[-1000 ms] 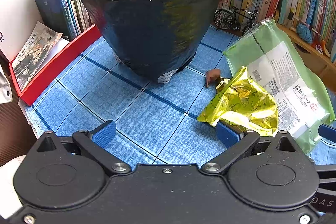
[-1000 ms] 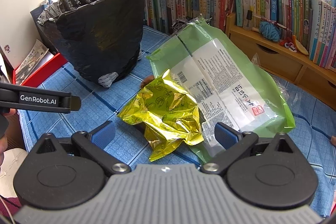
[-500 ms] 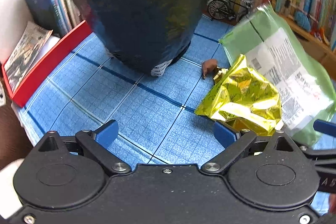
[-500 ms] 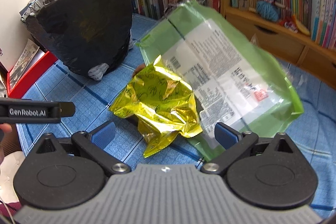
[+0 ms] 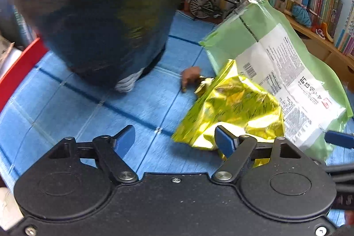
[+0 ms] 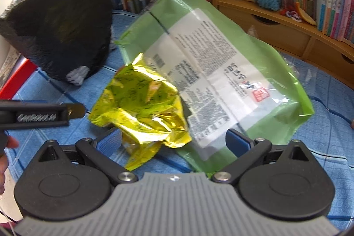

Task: Collect trash
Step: 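Grasp the yellow foil bag with the left gripper while the right grasps the green package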

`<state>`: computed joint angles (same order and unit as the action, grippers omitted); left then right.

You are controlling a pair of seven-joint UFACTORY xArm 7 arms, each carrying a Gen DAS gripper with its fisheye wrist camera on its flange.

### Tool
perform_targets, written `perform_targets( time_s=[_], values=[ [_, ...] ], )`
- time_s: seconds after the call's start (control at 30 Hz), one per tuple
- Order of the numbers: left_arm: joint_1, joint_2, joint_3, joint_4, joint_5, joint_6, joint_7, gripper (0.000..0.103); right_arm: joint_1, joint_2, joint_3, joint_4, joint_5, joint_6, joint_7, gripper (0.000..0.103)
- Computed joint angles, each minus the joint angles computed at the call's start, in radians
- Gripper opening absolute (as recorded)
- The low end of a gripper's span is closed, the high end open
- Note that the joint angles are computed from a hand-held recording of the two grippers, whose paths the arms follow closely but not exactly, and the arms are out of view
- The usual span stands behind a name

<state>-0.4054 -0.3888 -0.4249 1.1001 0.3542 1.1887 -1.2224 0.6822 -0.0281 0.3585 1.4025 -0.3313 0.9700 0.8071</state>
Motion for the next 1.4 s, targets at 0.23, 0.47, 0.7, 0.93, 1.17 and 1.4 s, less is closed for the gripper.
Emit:
perform_targets(
  time_s=[0.23,0.47,0.7,0.93,1.17,1.4],
  values=[
    [0.003,0.105,0.038,-0.017,0.02,-0.161,0.009,0.076,-0.011,-0.041,0.01,-0.025,-0.066,0.054,0.048,0.102],
    [-0.019,0.16,0.057,-0.032,0.093,-0.216,-0.016,0.08,-0.045,-0.06,0.0,-0.016,-0.075,0.115,0.071,0.097],
    [-0.019,0.125,0.076,-0.082,0.081,-0.266,-0.036,0.088,-0.107,-0.053,-0.04,-0.017,0.012,0.093,0.077,0.074],
    [-0.01,0.091,0.108,-0.131,-0.047,-0.345,-0.005,0.087,-0.1,0.037,-0.048,0.039,0.02,0.047,0.067,0.057],
    [-0.026,0.08,0.13,-0.168,-0.201,-0.436,0.104,0.069,-0.083,0.106,-0.077,0.061,0.084,0.057,0.056,0.049],
    [-0.011,0.017,0.115,-0.202,-0.234,-0.474,0.12,0.03,-0.064,0.136,-0.09,0.087,0.085,0.059,0.048,0.046]
  ],
)
